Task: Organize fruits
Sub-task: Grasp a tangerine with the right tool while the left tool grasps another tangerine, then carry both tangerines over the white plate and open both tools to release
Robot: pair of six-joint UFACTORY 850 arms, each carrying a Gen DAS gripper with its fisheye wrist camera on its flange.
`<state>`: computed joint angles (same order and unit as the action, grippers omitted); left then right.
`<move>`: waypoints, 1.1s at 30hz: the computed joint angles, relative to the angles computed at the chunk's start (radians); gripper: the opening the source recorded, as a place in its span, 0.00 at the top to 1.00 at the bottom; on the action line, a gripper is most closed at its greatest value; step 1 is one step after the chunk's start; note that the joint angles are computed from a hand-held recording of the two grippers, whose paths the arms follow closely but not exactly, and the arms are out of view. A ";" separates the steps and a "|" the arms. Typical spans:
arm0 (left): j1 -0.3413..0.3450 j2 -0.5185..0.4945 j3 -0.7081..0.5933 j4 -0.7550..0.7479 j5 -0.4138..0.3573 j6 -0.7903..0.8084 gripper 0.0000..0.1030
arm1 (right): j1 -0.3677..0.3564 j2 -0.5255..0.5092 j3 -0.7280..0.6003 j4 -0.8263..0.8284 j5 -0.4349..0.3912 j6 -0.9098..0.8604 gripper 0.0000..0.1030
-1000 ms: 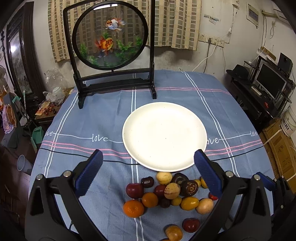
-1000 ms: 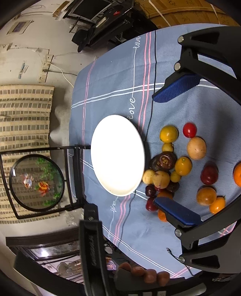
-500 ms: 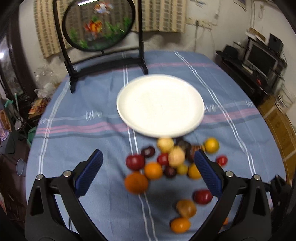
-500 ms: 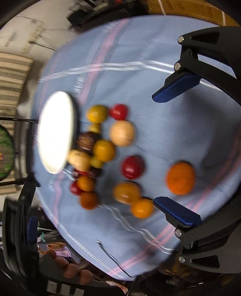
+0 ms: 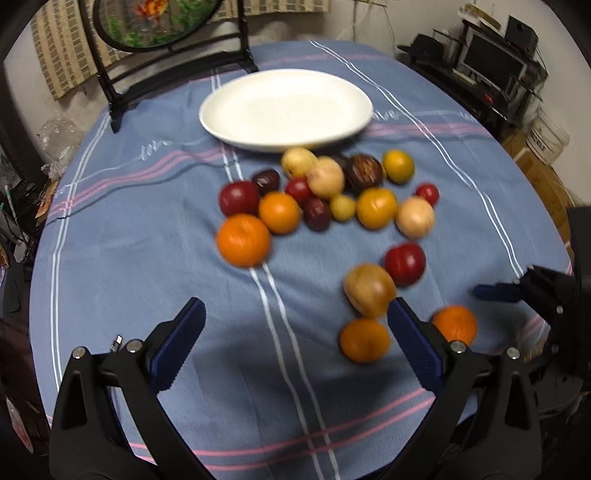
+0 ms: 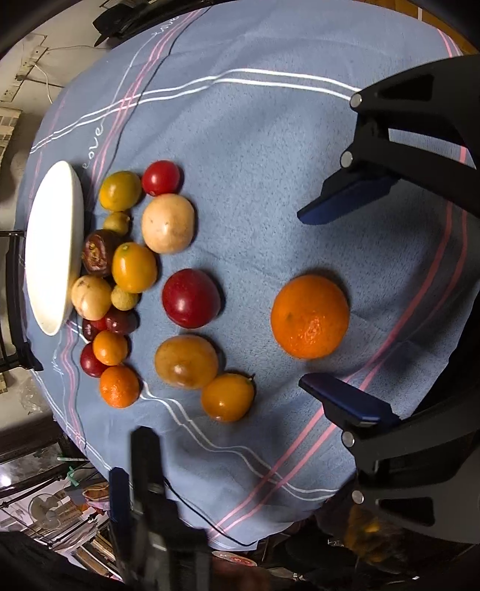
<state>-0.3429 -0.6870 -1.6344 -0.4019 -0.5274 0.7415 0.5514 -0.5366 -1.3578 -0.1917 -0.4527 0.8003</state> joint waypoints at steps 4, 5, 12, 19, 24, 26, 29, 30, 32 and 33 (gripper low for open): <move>-0.009 0.011 0.040 -0.024 -0.015 0.050 0.03 | -0.002 0.006 0.013 0.087 0.027 -0.095 0.55; -0.012 0.011 0.047 -0.026 -0.018 0.057 0.03 | -0.007 0.007 0.013 0.109 0.029 -0.117 0.56; -0.030 -0.025 0.028 -0.004 -0.060 0.007 0.04 | -0.028 0.075 0.076 0.131 0.077 -0.101 0.56; -0.049 -0.074 -0.018 0.084 -0.098 -0.062 0.32 | -0.039 0.091 0.102 0.071 0.074 -0.010 0.56; -0.041 -0.077 -0.026 0.004 -0.153 0.009 0.58 | -0.042 0.088 0.105 0.098 0.078 -0.033 0.56; -0.045 -0.064 -0.016 0.025 -0.123 -0.008 0.58 | -0.043 0.087 0.102 0.105 0.077 -0.045 0.56; -0.031 -0.061 -0.029 0.000 -0.144 0.004 0.58 | -0.046 0.082 0.097 0.120 0.073 -0.061 0.56; -0.023 -0.055 -0.031 -0.014 -0.149 0.006 0.58 | -0.048 0.081 0.094 0.131 0.072 -0.073 0.56; -0.012 -0.046 -0.029 -0.026 -0.151 0.016 0.58 | -0.050 0.081 0.095 0.143 0.075 -0.087 0.56; -0.007 -0.036 -0.021 -0.030 -0.142 0.015 0.58 | -0.051 0.084 0.098 0.151 0.077 -0.095 0.56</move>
